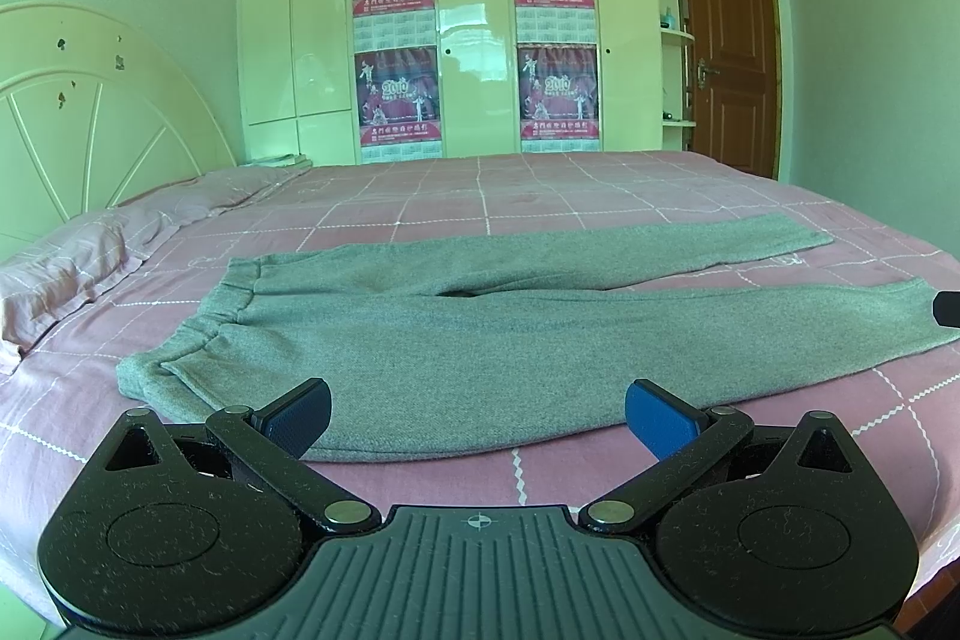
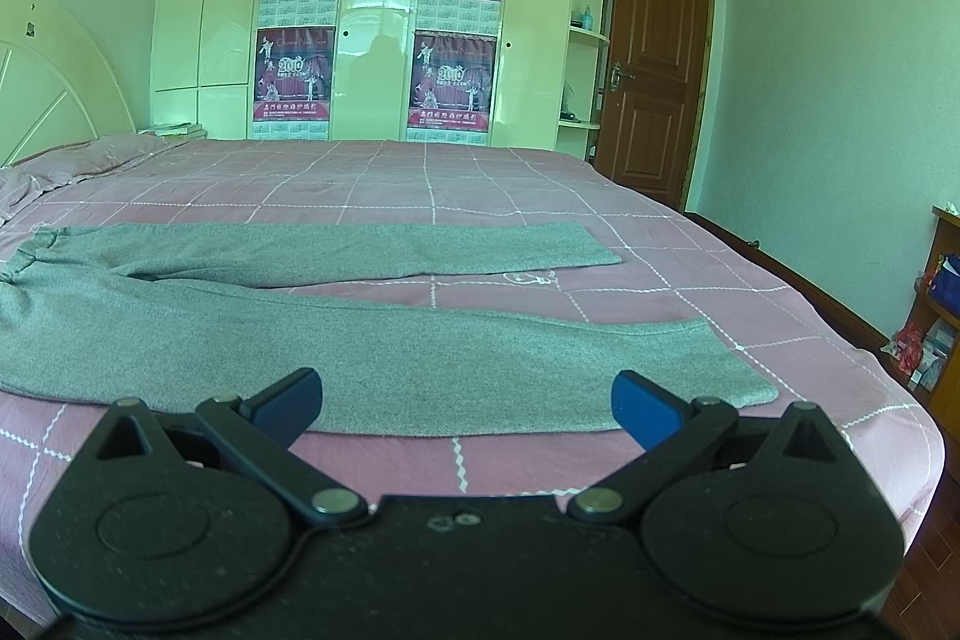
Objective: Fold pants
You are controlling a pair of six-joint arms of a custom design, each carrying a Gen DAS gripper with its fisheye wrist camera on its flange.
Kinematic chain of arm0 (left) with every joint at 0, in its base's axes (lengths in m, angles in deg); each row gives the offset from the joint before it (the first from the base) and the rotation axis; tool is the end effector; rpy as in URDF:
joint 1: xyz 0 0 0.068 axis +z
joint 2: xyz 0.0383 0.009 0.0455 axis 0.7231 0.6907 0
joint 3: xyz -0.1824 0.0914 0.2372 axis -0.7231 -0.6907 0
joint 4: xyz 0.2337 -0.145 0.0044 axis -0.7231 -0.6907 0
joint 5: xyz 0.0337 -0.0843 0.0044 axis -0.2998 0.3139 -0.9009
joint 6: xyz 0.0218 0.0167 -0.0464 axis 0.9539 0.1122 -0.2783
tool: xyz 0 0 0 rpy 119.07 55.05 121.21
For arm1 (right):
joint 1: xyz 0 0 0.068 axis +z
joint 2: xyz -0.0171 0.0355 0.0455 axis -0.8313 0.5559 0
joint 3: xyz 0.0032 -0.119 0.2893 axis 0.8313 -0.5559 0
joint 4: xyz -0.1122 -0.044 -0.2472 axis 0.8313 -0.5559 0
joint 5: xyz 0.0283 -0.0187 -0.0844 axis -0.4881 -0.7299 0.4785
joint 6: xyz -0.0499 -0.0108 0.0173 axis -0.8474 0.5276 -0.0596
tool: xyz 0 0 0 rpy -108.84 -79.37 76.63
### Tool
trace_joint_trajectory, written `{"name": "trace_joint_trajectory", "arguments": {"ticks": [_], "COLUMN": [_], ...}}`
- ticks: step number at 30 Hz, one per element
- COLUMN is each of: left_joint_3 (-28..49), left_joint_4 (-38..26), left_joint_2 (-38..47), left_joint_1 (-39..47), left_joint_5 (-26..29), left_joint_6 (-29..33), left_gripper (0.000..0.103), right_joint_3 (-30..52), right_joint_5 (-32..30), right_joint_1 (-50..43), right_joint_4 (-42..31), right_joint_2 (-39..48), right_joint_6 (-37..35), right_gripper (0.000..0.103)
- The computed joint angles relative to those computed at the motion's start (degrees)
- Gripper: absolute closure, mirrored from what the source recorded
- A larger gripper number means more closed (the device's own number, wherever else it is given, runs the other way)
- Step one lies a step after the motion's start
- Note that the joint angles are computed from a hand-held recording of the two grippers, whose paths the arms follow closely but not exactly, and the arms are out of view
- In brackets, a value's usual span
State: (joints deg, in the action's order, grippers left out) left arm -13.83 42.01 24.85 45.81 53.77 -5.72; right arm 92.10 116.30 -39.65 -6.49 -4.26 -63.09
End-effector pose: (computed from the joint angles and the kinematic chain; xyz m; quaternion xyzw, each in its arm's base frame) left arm 0.2572 -0.0044 0.2048 0.0606 0.8285 -0.0027 0.5567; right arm 0.2449 0.0543 0.2735 0.0727 0.8381 -0.1126 0.5288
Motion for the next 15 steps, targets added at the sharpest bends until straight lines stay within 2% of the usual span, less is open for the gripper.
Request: {"name": "trace_joint_trajectory", "arguments": {"ticks": [15], "left_joint_3": [0.7], "left_joint_4": [-1.4], "left_joint_2": [-0.2], "left_joint_1": [0.2], "left_joint_5": [0.0], "left_joint_6": [-0.3], "left_gripper": [0.0], "right_joint_3": [0.0], "right_joint_5": [-0.1], "right_joint_1": [0.1], "right_joint_4": [0.0], "right_joint_2": [-0.1], "right_joint_6": [0.1], "right_gripper": [0.006]}}
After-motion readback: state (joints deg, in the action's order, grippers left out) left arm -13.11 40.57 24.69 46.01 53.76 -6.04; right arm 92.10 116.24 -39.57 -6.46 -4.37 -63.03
